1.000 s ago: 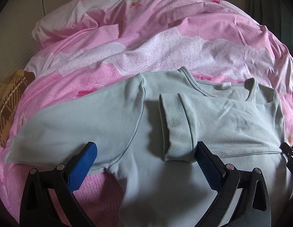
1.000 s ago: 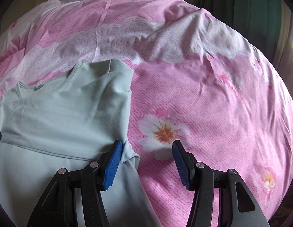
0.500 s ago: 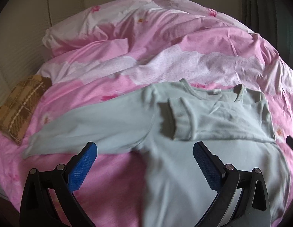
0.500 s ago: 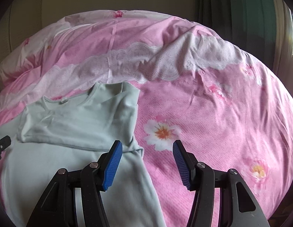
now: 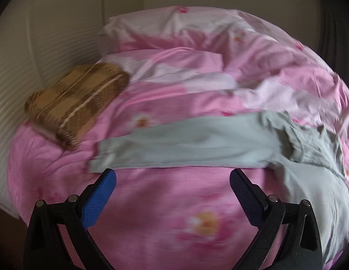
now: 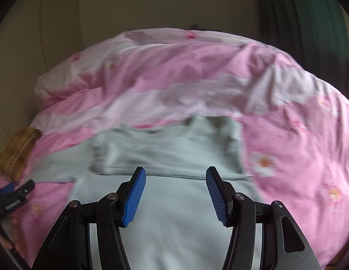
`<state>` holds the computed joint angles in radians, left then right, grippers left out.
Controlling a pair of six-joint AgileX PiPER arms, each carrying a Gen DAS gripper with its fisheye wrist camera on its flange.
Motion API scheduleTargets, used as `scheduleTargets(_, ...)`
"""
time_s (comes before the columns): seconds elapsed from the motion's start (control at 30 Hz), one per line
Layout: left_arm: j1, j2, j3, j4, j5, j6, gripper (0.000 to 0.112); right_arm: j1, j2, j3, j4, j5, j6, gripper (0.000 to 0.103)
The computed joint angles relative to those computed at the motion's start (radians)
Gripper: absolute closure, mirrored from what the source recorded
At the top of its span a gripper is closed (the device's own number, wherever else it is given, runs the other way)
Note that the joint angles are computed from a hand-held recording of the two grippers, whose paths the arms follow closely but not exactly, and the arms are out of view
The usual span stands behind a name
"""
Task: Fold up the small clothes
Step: 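Move the left gripper to the cuff of the other sleeve, then close the left gripper on the sleeve cuff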
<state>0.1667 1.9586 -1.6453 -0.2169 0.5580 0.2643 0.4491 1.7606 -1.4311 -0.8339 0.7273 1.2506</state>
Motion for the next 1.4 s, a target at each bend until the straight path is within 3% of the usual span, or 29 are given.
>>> scheduleTargets(0.23,0.190,0.162,-0.229,-0.179,0.200,0.060,0.036,0.164,0.213,-0.326,0.062,0.060,-0.047,0.048)
scheduleTargets(0.47,0.260,0.253,-0.315,-0.279,0.262,0.130,0.049,0.247,0.439,-0.685,0.154,0.161,-0.199,0.048)
scheduleTargets(0.67,0.284,0.336,-0.403,-0.361,0.324,0.132,0.053,0.271,0.558,-0.887,0.197,0.245,-0.280,0.048)
scheduleTargets(0.83,0.296,0.380,-0.444,-0.439,0.335,0.134,0.055,0.273,0.575,-0.908,0.202,0.266,-0.283,0.048)
scheduleTargets(0.97,0.311,0.420,-0.507,-0.502,0.379,0.122,0.069,0.275,0.596,-0.937,0.212,0.289,-0.295,0.048)
scheduleTargets(1.13,0.322,0.449,-0.555,-0.554,0.418,0.099,0.073,0.277,0.607,-0.951,0.219,0.296,-0.308,0.048)
scheduleTargets(1.4,0.340,0.424,-0.516,-0.598,0.391,0.116,0.066,0.273,0.594,-0.932,0.217,0.293,-0.302,0.048)
